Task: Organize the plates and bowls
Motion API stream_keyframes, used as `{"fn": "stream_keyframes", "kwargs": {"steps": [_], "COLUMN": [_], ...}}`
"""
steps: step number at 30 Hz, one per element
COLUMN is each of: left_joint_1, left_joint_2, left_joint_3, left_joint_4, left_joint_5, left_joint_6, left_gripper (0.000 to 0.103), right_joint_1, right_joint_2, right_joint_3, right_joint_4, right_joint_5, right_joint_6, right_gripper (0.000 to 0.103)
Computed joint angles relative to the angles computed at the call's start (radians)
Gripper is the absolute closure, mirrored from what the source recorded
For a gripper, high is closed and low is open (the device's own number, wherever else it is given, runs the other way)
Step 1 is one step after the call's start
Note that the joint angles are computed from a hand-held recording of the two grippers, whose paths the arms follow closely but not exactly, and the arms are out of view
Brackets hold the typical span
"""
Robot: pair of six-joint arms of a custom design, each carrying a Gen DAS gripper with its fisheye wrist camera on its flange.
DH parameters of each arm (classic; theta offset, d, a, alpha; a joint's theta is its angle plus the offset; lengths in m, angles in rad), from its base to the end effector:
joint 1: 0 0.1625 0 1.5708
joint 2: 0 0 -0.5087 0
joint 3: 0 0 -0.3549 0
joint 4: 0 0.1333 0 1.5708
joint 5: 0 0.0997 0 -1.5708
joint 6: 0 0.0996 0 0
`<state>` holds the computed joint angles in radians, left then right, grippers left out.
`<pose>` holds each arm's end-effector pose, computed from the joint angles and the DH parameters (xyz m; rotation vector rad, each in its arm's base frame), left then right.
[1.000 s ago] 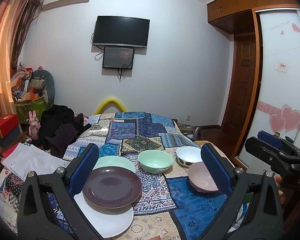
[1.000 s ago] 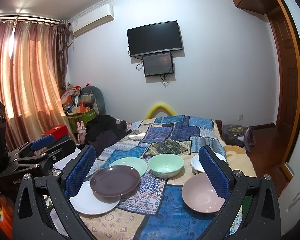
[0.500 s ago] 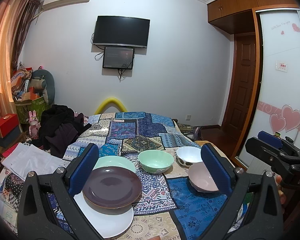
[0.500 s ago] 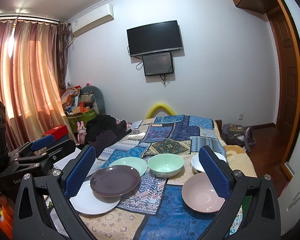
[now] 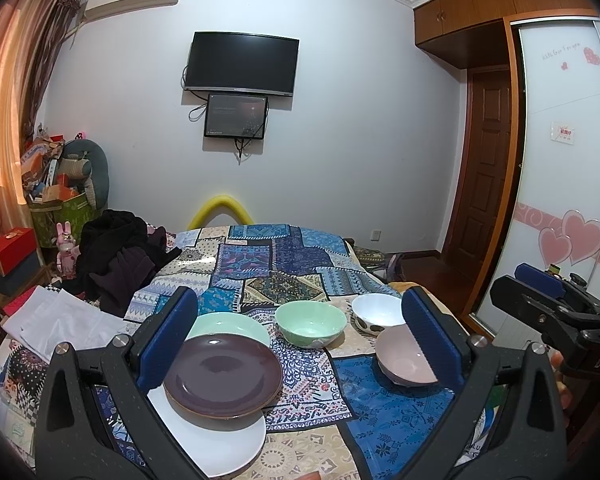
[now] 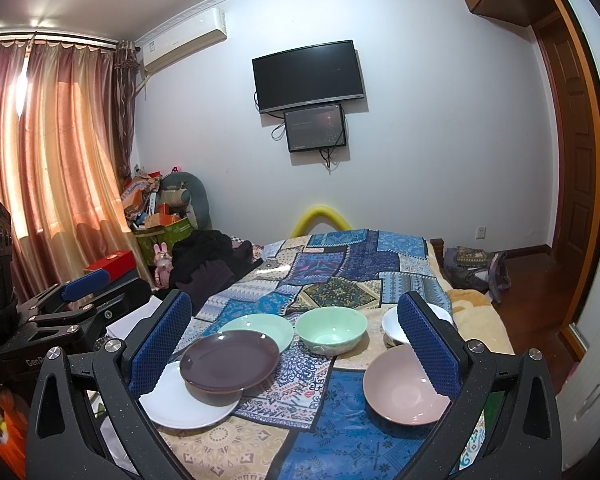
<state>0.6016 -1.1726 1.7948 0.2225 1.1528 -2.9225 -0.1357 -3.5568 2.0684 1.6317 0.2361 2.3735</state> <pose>-0.2904 -0.4101 0.2903 1.3704 2.4285 -1.1984 0.3924 -0.2858 0.2090 0.2427 -1.8618 1.5944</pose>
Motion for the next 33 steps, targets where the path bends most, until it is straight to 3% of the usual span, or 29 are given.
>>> {"fn": "stream_keyframes", "kwargs": {"steps": [8, 18, 24, 28, 33], "left_joint_1": [-0.002, 0.023, 0.064, 0.104, 0.169], "left_joint_2": [0.002, 0.031, 0.069, 0.1, 0.155], "left_joint_3": [-0.003, -0.025, -0.061, -0.1, -0.174], "left_joint_4": [0.004, 0.013, 0.038, 0.06, 0.103], "left_joint_5": [0.001, 0.016, 0.017, 0.012, -0.01], "left_joint_6": [-0.003, -0.003, 0.024, 0.048, 0.082], "left_gripper": [0.0, 0.0, 0.0, 0.0, 0.0], "right_joint_1": [-0.001, -0.023, -0.068, -0.117, -0.172], "right_joint_2": [-0.001, -0.005, -0.003, -0.015, -0.033], "right_joint_3": [0.005, 0.026, 0.064, 0.11, 0.122], "right_joint_4": [0.006, 0.063, 0.204, 0.387, 0.546], "right_joint_5": [0.002, 0.006, 0.012, 0.022, 0.045], "right_joint_6": [-0.007, -0.075, -0.247, -0.461, -0.626], "right_gripper": [0.0, 0.0, 0.0, 0.0, 0.0]}}
